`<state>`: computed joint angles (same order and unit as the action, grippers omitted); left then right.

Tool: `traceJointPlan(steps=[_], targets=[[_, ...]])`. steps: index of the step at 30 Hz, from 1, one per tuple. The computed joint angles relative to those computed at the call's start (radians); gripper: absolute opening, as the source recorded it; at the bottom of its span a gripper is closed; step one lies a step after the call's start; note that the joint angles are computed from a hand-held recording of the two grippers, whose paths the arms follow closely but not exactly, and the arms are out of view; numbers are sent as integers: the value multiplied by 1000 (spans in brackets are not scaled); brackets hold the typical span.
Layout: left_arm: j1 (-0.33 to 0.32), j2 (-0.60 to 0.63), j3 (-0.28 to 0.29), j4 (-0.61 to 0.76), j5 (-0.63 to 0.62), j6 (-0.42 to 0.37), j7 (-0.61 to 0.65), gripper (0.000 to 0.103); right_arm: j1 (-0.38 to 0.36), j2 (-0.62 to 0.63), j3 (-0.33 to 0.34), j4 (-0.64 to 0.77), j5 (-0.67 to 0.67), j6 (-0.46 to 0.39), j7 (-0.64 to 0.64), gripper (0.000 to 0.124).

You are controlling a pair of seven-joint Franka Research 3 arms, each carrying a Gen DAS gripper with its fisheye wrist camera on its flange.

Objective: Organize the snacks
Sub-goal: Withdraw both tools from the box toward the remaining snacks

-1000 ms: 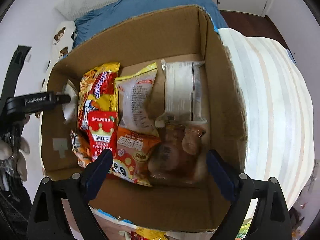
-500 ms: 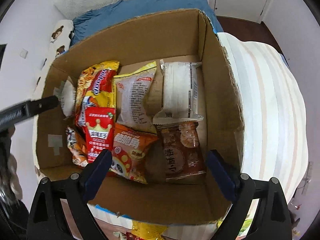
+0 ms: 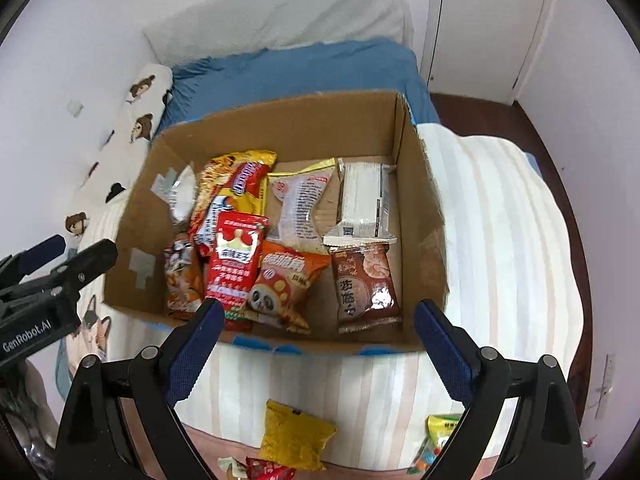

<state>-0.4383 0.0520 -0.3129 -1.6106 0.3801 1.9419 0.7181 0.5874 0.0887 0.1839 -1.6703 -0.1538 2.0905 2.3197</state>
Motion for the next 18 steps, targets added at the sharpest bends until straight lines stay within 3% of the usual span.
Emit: traceJointPlan(steps=[10, 18], targets=[[-17, -180, -44, -132, -3, 36, -83, 93, 7, -166, 55, -110, -67, 49, 70, 98], [-43, -258, -81, -219, -58, 27, -155, 93, -25, -352, 85, -323, 70, 104, 73, 98]])
